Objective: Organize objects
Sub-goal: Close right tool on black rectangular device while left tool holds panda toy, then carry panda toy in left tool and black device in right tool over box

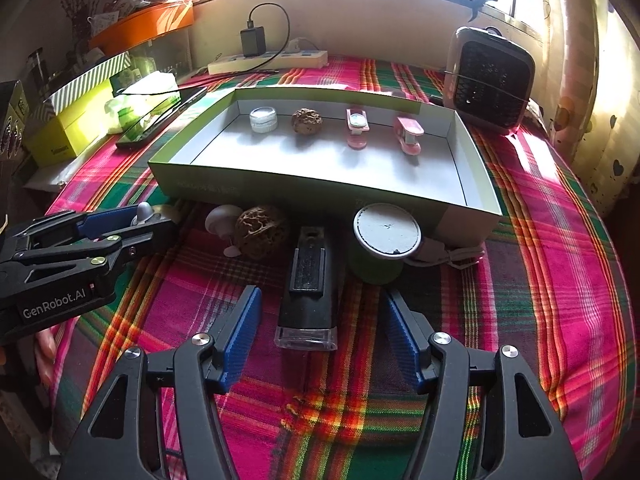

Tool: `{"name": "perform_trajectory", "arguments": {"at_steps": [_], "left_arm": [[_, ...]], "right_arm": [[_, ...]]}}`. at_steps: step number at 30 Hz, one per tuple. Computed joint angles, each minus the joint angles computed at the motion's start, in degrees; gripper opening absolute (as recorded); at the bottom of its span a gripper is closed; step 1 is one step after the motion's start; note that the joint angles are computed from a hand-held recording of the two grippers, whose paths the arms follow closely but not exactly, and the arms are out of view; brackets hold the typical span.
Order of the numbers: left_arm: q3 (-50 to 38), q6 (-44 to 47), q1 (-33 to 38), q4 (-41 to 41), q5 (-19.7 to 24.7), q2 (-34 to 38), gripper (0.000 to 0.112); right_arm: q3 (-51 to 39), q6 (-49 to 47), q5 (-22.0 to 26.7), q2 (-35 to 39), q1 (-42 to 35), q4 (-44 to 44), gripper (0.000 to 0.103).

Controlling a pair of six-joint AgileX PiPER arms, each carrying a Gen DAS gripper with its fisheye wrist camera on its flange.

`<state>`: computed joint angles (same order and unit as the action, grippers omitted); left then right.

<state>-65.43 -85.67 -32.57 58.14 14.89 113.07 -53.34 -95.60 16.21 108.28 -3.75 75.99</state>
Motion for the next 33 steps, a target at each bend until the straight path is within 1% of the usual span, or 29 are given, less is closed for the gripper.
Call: {"name": "perform_trajectory", "arguments": {"at_steps": [2,4,9,13,19,23,33], "left_arm": [[-0.1,0.0,-0.1,-0.1,0.3,0.0,0.046],[-0.1,0.0,-0.2,0.0,0.5,0.1,0.046],[-0.6,1.9,-0.2,-2.2,0.9,0.2,0.046],[-0.6,1.9,-0.1,-2.2,0.9,0.2,0.046],[-0.9,1.6,-0.5,-2.0,2.1,0.3,0.046],[-0.8,1.7,-0.7,-2.2,2.6,0.1,0.046],[0.5,-0.4,-1.2,-0.7,2.8,-0.9,0.046]], "right_arm": [[-0.3,-0.1,0.1,0.2,-0.2,-0.2,0.048],[-0.2,-0.6,0.4,0.1,-0.4,0.2,0.046],[-0.1,-2.0,0.9,0.0,-0.5,0.9,0.034],[-0.2,-2.1,1.7,0.1,-0.9,0.7,0.030],[-0.2,-2.1,2.4,0.1,-1.3,0.8,0.029],[0.0,-3.8,3.7,0.0,-2.0,2.3,0.029],[0.9,-6.2,4.6,-0.8,-2.6,4.0,0.029]]}}
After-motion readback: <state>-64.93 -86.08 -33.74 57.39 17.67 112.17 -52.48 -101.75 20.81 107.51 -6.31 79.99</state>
